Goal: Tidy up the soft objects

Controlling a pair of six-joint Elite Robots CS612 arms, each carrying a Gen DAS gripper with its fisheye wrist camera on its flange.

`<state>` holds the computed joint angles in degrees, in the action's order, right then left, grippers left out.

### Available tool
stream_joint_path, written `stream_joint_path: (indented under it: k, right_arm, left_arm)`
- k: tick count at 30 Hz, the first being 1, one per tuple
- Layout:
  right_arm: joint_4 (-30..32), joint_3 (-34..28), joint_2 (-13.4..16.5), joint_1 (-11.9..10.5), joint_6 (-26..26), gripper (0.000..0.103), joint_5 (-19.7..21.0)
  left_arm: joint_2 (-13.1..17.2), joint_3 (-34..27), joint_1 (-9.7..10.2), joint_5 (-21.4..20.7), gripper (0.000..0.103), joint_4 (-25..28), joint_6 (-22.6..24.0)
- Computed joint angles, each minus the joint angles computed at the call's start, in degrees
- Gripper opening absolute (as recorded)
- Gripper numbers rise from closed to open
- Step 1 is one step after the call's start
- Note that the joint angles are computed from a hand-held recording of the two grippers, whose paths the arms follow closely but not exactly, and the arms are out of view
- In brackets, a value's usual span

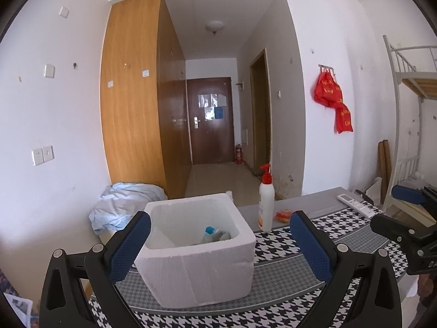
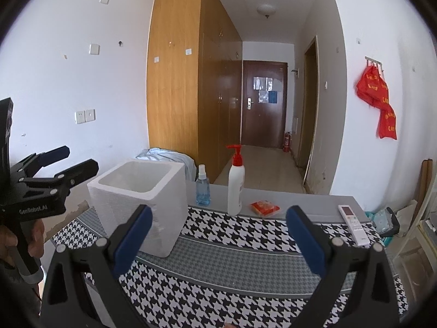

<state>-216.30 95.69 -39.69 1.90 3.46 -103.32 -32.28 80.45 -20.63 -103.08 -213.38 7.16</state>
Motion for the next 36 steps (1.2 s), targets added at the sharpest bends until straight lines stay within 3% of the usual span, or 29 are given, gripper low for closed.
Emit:
stream_joint_path:
  k: [17, 36]
  right_arm:
    - [-6.5, 1.2, 1.1, 2.1, -2.0, 0.1, -2.7]
    - [-9.1, 1.5, 2.8, 2.6, -1.5, 0.1, -1.2]
  left_arm:
    - [-0.3, 4.3, 0.43, -1.5, 0.102, -6.8, -1.6]
    - [0.8, 6.1, 0.55, 0.0, 0.102, -10.1, -2.9]
